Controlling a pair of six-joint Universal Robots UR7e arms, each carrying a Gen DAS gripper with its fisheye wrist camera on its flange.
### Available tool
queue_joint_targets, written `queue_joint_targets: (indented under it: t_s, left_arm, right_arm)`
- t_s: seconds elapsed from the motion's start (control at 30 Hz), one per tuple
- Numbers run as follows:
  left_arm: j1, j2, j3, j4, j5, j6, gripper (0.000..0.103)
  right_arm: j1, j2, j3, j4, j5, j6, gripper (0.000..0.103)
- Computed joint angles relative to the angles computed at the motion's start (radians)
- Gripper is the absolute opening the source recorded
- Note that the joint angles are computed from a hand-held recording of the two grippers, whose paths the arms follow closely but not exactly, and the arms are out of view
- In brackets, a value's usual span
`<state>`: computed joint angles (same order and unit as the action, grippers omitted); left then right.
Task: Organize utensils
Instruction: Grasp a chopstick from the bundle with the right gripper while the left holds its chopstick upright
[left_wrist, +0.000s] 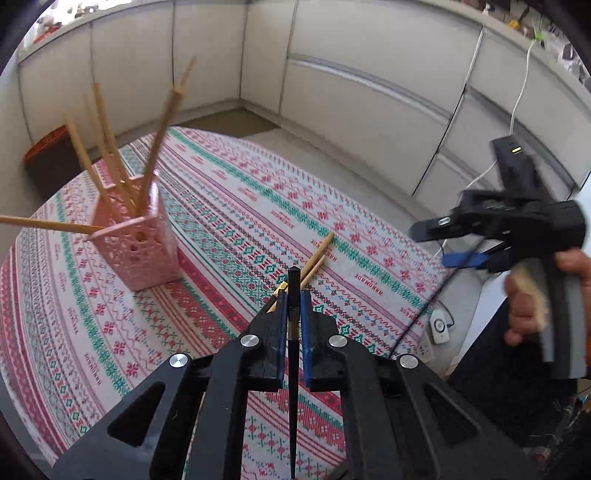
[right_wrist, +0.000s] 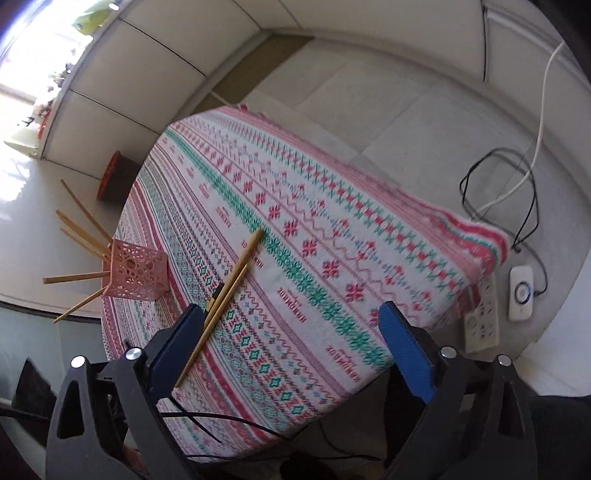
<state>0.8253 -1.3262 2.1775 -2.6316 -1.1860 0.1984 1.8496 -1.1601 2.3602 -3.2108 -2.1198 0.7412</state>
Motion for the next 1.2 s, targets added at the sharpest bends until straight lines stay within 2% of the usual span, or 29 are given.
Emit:
queue_joint_targets:
  t_s: [0.03,0.07,0.13,0.23,0.33,0.57,0.8,1.07,1.13,1.2]
  left_arm:
    - [-0.002,-0.041,0.022,-0.020,-0.010,-0.007,0.006]
    - [-0.008,-0.077,0.049,-0.039,-0.022,-0.020,0.006]
    - [-0.015,-0.123,0.081,-0.075,-0.034,-0.040,0.006]
    - [-0.026,-0.169,0.113,-0.113,-0.055,-0.060,0.006]
    - [-0.029,-0.205,0.119,-0.116,-0.085,-0.040,0.006]
    - [-0.011,-0.221,0.142,-0.175,-0.109,-0.023,0.006]
    - [-0.012,-0.259,0.157,-0.224,-0.080,-0.019,0.006]
    - [-0.006,-0.318,0.164,-0.259,-0.049,-0.034,0.006]
    - [-0.004,-0.331,0.166,-0.258,-0.036,-0.041,0.006]
    - [-0.004,-0.338,0.166,-0.258,-0.023,-0.051,0.006]
  right_arm:
    - [-0.010,0.024,-0.027,0.027,0.016,0.017,0.075]
    - [-0.012,0.048,-0.054,0.054,0.016,0.027,0.070]
    - [-0.016,0.096,-0.106,0.089,0.015,0.039,0.047]
    - [-0.022,0.178,-0.166,0.075,-0.019,0.091,0.038]
    - [-0.012,0.234,-0.212,0.065,-0.077,0.140,0.035]
    - [0.029,0.280,-0.313,0.264,-0.185,0.238,0.035]
    - [0.041,0.304,-0.380,0.400,-0.230,0.287,0.035]
    - [0.060,0.351,-0.434,0.460,-0.242,0.338,0.034]
    - [0.065,0.359,-0.434,0.456,-0.261,0.344,0.023]
    - [0.066,0.352,-0.399,0.382,-0.258,0.328,0.013]
